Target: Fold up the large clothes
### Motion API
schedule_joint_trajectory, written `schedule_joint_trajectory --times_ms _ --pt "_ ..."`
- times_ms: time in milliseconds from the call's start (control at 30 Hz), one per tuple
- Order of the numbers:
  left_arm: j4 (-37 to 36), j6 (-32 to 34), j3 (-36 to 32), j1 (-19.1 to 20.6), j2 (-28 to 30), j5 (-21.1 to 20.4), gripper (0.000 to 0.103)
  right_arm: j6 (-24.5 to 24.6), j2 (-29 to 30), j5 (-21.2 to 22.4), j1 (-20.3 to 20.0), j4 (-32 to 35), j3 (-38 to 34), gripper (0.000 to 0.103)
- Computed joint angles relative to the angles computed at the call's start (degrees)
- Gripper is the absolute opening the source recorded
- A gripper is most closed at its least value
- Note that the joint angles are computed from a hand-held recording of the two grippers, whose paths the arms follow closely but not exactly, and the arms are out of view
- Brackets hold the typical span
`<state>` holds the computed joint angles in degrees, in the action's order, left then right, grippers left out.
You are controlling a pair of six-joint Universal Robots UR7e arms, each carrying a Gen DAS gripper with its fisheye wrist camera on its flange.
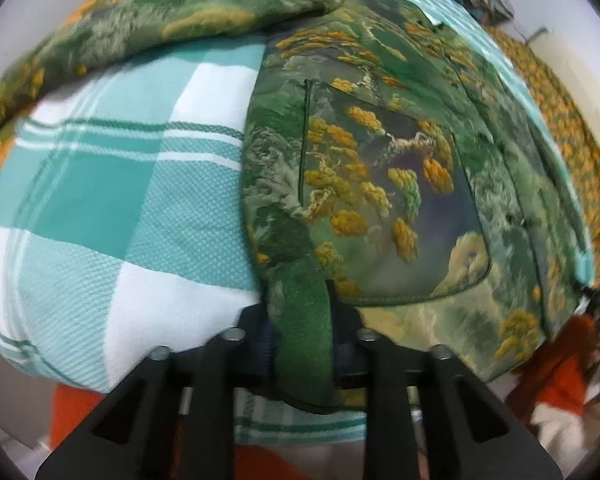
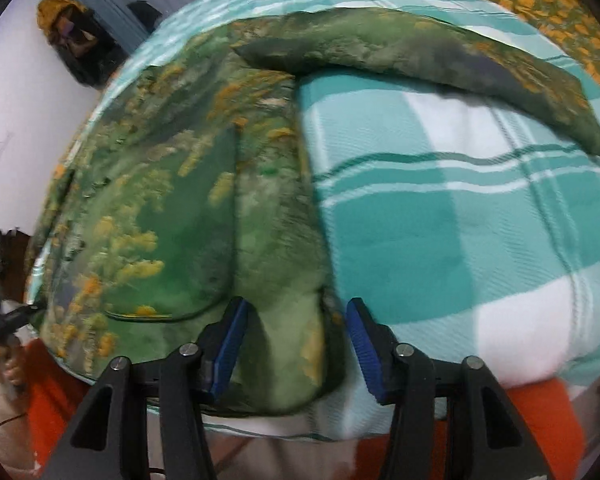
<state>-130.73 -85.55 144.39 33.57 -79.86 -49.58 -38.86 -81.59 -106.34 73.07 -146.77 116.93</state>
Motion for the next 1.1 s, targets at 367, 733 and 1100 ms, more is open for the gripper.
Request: schedule_joint_trajectory --times_ms 367,733,1100 --pt "7.5 -3.3 0.7 -5.2 -2.3 -1.3 0.014 -4.6 -4.4 -1.2 1.8 -3.7 4.0 0.011" --pt "16.5 -5.1 -6.7 -6.7 0.2 11.8 0.079 -12.2 -4.2 0.1 2.8 -26.4 9.5 0.042" --pt "-15.1 22.8 -23.6 13.1 26.8 22.5 0.096 -12.4 -5.4 6.4 0.4 -46.7 14.5 0.045"
